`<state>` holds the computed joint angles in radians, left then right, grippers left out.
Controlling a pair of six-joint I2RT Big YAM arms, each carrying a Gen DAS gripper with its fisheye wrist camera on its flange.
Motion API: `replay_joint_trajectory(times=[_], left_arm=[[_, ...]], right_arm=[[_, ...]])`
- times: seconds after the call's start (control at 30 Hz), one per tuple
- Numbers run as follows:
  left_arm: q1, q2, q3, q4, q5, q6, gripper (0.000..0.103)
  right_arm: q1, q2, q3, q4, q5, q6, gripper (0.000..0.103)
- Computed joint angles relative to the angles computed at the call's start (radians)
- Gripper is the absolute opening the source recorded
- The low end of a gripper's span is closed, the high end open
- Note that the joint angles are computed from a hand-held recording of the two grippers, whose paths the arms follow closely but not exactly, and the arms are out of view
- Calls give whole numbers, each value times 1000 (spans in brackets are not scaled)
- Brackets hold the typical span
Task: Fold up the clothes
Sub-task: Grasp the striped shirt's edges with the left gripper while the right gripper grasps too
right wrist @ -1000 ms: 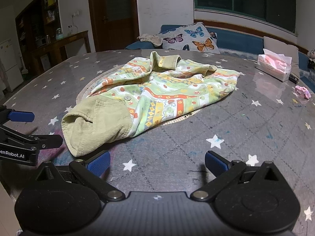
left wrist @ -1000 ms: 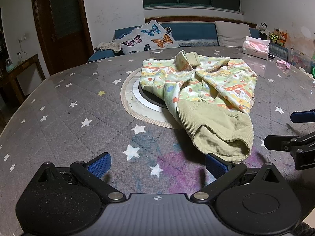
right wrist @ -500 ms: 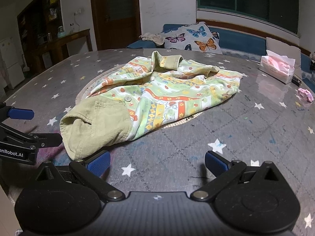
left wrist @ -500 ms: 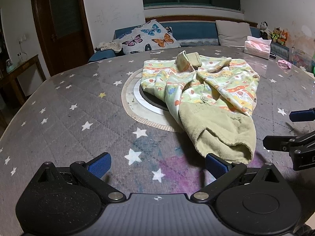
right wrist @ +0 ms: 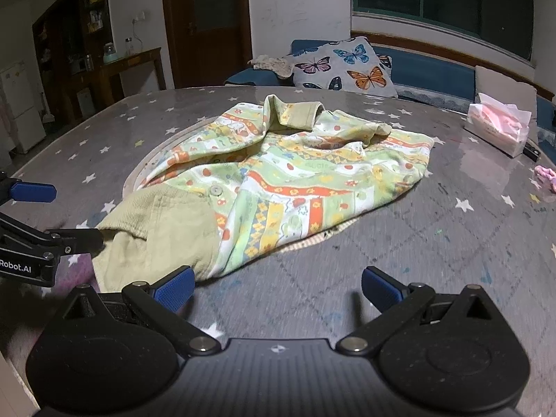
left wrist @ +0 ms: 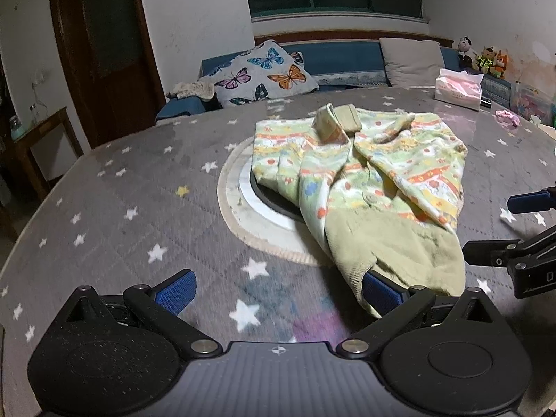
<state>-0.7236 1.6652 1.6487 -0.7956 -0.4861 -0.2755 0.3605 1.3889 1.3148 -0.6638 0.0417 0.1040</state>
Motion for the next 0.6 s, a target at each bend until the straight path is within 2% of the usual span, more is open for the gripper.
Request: replay_joint_trajectory(times=[0.23,0.33,0.5,0.6], left_arm=[[30,39,81,14,28,65,103],[45,75,138,17,39,96,102],[72,156,269,3,79,136,92],[90,235,393,-28,116,160,84]], right_arm=[[-34,57,82,-17,-22,-20,102],[-55,91,130,-31,-36,-23,98],[-93,161,231,-63,-59,-23,93],[-110,204,287,-80,-69,-27,89]])
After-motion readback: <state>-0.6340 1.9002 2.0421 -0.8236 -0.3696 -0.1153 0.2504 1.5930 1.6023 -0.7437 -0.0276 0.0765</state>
